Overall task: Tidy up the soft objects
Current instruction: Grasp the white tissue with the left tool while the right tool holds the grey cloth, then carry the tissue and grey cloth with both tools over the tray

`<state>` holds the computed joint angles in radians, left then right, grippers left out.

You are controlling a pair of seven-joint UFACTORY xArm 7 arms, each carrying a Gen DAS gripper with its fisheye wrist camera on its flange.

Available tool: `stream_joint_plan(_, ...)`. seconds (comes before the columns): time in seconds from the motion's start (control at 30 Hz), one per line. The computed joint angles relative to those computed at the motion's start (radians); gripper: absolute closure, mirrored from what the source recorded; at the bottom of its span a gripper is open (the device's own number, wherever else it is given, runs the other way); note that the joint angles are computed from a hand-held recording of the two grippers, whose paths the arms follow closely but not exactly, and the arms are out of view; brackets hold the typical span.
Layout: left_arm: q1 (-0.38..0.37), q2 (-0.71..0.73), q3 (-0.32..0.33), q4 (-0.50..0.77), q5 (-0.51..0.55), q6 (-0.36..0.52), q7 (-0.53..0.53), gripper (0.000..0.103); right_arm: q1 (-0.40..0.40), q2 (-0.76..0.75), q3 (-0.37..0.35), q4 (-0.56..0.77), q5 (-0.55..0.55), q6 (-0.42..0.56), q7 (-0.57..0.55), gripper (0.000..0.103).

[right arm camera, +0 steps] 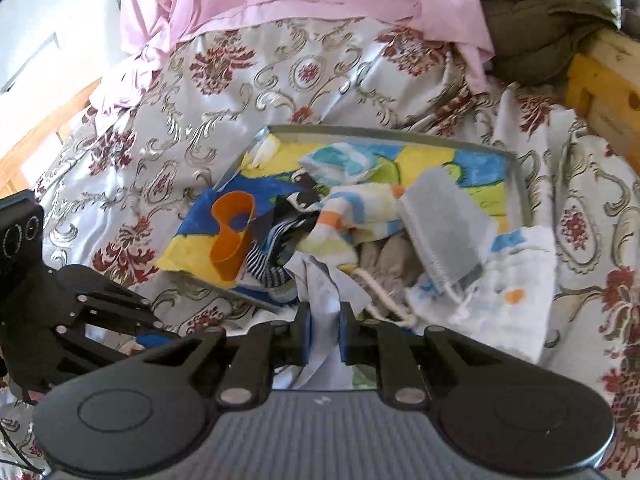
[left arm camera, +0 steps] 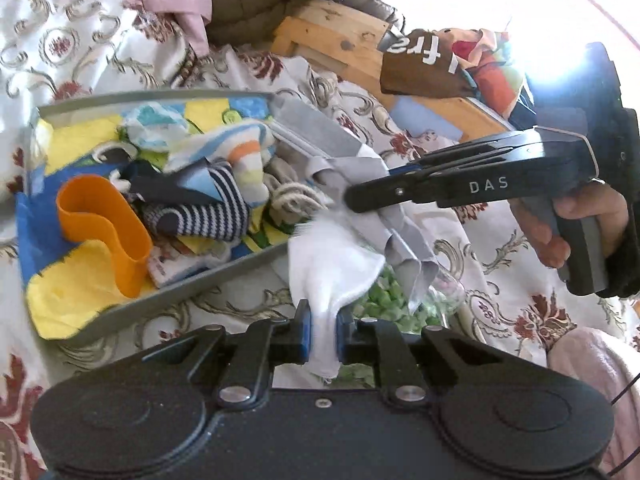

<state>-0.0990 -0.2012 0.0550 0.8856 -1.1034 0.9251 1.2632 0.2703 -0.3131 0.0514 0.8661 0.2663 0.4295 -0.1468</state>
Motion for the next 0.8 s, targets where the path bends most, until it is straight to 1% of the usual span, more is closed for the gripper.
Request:
stream_joint_plan(0.13,0.002,-0.008,0.007,0.017,-0.032,-0.014,0.024,0.091,-0.004,0.005,-0.007,0.013,-0.005,-0.039,-0.012,0.088)
stream_joint_plan(0.23,-0.004,-0.009,0.005,0.039,-0.072,-0.049,0.055,0.091,-0.001,0.027,-0.008,0.042,-0.002,-0.088,-0.019,0.088)
stream_joint_plan(0.33,-0.011,-0.002,-0.006,0.061,-0.120,-0.128,0.064,0.090,-0.008,0.076,0.003,0.091,-0.016,-0.147,-0.008,0.088)
stream_joint_plan(0.4,-0.019,0.010,-0.022,0.076,-0.142,-0.213,0.055,0.090,-0.020,0.118,0.017,0.132,-0.041,-0.177,0.021,0.088)
stream_joint_plan(0.43,-0.023,0.018,-0.030,0.084,-0.151,-0.262,0.049,0.090,-0.031,0.146,0.030,0.157,-0.068,-0.192,0.049,0.088)
stream_joint_plan(0.47,-0.030,0.030,-0.042,0.091,-0.164,-0.331,0.040,0.090,-0.039,0.175,0.038,0.184,-0.088,-0.202,0.071,0.088)
stream_joint_plan(0.53,-0.040,0.060,-0.056,0.111,-0.163,-0.420,0.001,0.090,-0.056,0.240,0.057,0.246,-0.151,-0.218,0.147,0.088)
stream_joint_plan(0.6,-0.045,0.100,-0.073,0.135,-0.111,-0.502,-0.085,0.090,-0.064,0.305,0.066,0.307,-0.237,-0.223,0.242,0.088)
stream_joint_plan(0.7,-0.052,0.153,-0.090,0.162,-0.040,-0.588,-0.181,0.089,-0.043,0.402,0.053,0.403,-0.369,-0.208,0.377,0.088)
stream_joint_plan(0.77,-0.053,0.180,-0.101,0.174,0.010,-0.628,-0.233,0.089,-0.018,0.445,0.035,0.449,-0.436,-0.183,0.435,0.088)
stream_joint_plan(0.8,-0.051,0.188,-0.104,0.178,0.025,-0.631,-0.251,0.089,-0.007,0.467,0.029,0.475,-0.461,-0.164,0.450,0.088)
